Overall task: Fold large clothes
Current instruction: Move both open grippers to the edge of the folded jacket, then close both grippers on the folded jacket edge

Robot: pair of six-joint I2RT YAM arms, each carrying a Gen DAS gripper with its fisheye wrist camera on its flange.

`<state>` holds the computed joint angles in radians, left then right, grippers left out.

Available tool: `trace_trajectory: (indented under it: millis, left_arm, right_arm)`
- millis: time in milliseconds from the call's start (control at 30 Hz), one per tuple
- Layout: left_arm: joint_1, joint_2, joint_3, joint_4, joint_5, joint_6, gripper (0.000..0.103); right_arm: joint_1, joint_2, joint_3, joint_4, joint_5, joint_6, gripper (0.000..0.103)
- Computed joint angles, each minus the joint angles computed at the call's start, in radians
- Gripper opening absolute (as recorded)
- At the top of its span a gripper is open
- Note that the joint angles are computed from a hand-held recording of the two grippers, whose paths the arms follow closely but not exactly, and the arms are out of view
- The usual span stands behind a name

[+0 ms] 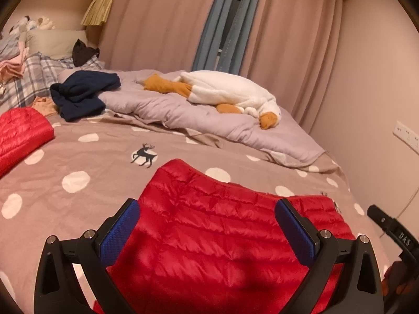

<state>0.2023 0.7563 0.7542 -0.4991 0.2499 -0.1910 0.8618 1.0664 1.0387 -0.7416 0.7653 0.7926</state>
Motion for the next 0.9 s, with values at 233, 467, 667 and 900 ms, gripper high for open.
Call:
trace_trajectory:
  millis: [233,467,667,900]
  left_arm:
    - [-0.004,0.048,-0.019,0.046,-0.014,-0.017,0.07]
    - [-0.056,0.141,-0.075,0.143,-0.039,0.029,0.042]
    - [-0.131,0.328,-0.18,0.391,-0.138,0.044,0.042]
    - [-0.107,0.324,-0.188,0.389,-0.091,0.048,0.042]
  right_arm:
    - [-0.041,0.035,-0.009,0.035,-0.054,-0.036,0.045]
    - [-0.104,0.035,-0.066,0.124,-0.141,-0.067,0.017]
    - [-0.268,0.23,-0.168,0.303,-0.306,-0.104,0.014]
    - [-0.28,0.266,-0.234,0.429,-0.316,-0.118,0.011]
